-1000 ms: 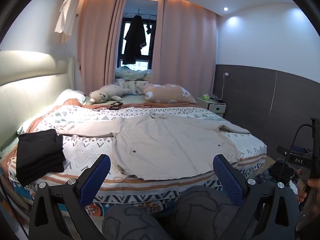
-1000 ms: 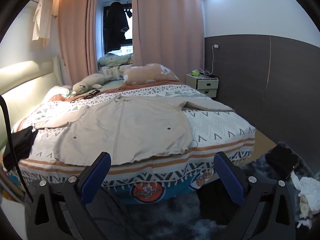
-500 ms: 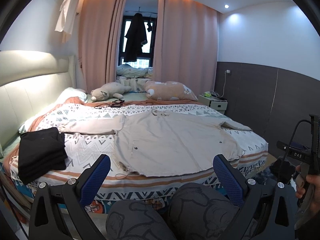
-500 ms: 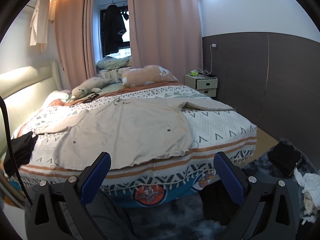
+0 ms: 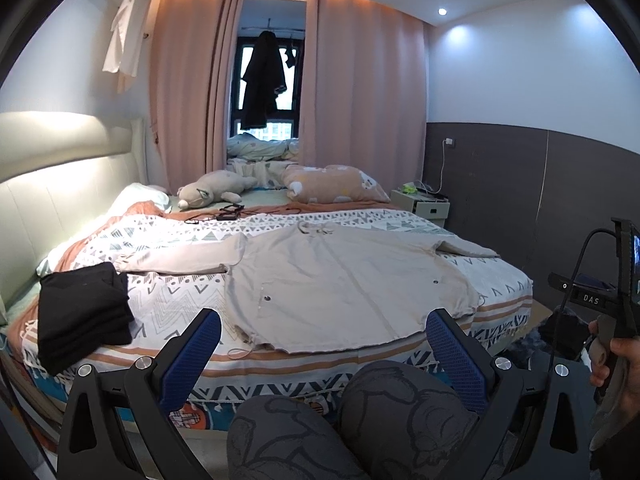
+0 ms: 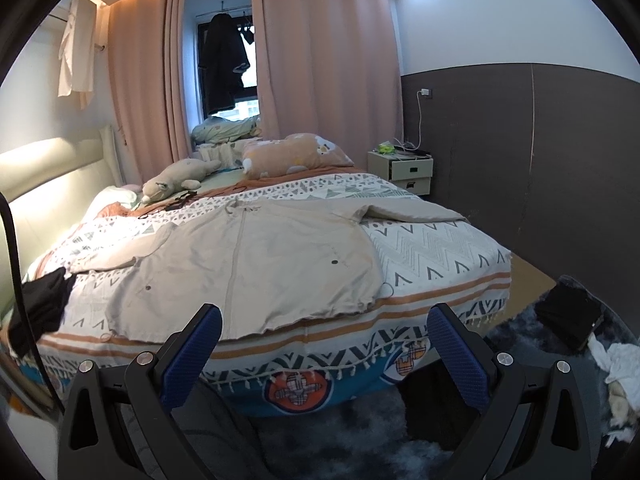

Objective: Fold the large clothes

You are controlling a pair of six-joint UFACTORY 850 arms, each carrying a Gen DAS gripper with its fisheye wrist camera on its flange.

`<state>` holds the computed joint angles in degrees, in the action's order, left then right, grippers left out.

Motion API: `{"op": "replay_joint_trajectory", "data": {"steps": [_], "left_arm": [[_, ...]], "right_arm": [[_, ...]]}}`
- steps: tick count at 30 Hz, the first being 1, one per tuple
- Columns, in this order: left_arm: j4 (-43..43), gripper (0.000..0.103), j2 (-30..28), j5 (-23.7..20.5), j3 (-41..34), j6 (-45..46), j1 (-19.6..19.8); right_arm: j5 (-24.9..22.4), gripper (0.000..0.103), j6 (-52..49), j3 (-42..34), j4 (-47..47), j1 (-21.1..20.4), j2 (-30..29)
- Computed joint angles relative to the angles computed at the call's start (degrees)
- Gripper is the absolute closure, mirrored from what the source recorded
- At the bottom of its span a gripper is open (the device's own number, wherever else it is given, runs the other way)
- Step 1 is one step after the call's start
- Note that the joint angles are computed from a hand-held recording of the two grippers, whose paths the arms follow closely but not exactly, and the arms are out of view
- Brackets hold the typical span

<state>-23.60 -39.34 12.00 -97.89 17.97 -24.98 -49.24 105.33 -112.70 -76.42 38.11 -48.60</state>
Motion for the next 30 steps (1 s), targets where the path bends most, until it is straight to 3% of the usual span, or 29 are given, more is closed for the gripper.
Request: {"op": "replay_joint_trajectory", "data": {"steps": [14, 25, 30], "left_arm": [[-1.3, 0.001, -0.2, 0.0, -0.2, 2.4, 0.2], [1.7, 0.001, -1.4, -0.9, -1.6, -1.4, 0.9], [-1.6, 0.001, -3.1, -2.3, -4.2, 2.0, 1.4]], "right_arm": [[-0.4, 0.000, -0.2, -0.3, -0.6, -0.3, -0.2], [0.5, 0.000, -0.9, -1.5, -0.2, -0.7, -0.8], [-3.5, 0.000, -5.5, -7.4, 3.6, -1.0, -4.7]]}}
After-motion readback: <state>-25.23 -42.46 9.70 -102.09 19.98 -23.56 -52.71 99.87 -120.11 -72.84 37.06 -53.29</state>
